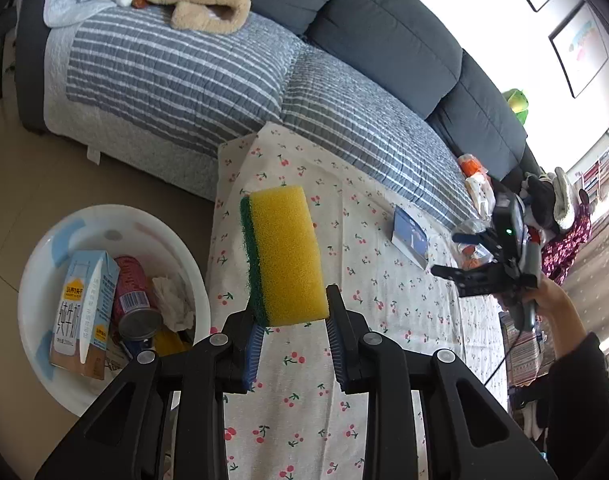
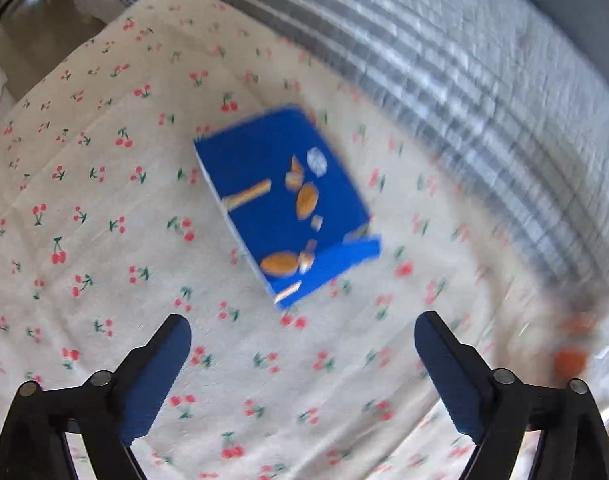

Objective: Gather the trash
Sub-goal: 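Close the right tool on the blue nut box while the left tool carries the sponge to the bin, then release the sponge into the bin while the right tool carries the blue box over it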

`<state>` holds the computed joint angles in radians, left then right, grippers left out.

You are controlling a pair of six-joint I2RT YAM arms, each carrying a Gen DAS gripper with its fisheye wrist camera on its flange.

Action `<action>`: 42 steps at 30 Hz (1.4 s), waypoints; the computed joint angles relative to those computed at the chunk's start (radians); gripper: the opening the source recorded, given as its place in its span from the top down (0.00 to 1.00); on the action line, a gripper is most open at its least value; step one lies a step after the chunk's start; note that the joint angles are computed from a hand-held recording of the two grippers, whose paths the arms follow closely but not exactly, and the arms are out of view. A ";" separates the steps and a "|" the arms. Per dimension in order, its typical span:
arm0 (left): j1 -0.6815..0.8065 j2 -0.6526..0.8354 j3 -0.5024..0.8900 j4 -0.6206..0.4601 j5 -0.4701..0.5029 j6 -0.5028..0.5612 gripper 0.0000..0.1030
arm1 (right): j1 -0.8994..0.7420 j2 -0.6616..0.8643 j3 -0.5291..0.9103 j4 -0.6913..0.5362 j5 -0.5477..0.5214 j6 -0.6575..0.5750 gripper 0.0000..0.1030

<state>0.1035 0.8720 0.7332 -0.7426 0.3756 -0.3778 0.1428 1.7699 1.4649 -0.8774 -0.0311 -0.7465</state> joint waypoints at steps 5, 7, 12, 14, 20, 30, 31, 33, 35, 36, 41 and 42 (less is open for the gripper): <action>-0.006 0.046 0.014 0.018 -0.034 0.022 0.70 | 0.058 0.150 0.150 0.000 0.051 -0.025 0.08; -0.001 0.061 0.015 0.028 -0.034 0.026 0.70 | 0.062 0.233 0.218 0.007 0.061 -0.038 0.08; -0.010 0.079 0.011 0.039 -0.033 0.025 0.70 | 0.023 0.332 0.322 -0.025 -0.094 -0.031 0.29; -0.011 0.073 0.010 0.035 -0.028 0.021 0.70 | 0.005 0.372 0.372 -0.075 -0.164 0.014 0.30; 0.037 -0.004 0.019 -0.018 0.012 0.043 0.70 | -0.013 0.172 0.108 0.027 -0.157 0.052 0.35; 0.469 -0.105 0.068 -0.272 0.203 0.377 0.70 | 0.034 -0.252 -0.227 0.013 -0.127 0.263 0.35; 0.502 -0.102 0.070 -0.289 0.200 0.413 0.70 | 0.065 -0.299 -0.264 0.011 -0.107 0.289 0.35; 0.567 -0.077 0.064 -0.312 0.193 0.487 0.70 | 0.149 -0.346 -0.305 0.008 -0.064 0.359 0.35; 0.610 -0.043 0.048 -0.317 0.186 0.539 0.70 | 0.196 -0.401 -0.346 -0.021 -0.049 0.401 0.35; 0.621 -0.029 0.036 -0.306 0.172 0.553 0.70 | 0.231 -0.428 -0.361 -0.035 -0.034 0.434 0.35; 0.588 0.051 -0.014 -0.252 0.104 0.601 0.63 | 0.402 -0.502 -0.432 -0.053 -0.018 0.619 0.35; 0.576 0.069 -0.018 -0.252 0.078 0.603 0.56 | 0.435 -0.506 -0.443 -0.049 -0.013 0.647 0.35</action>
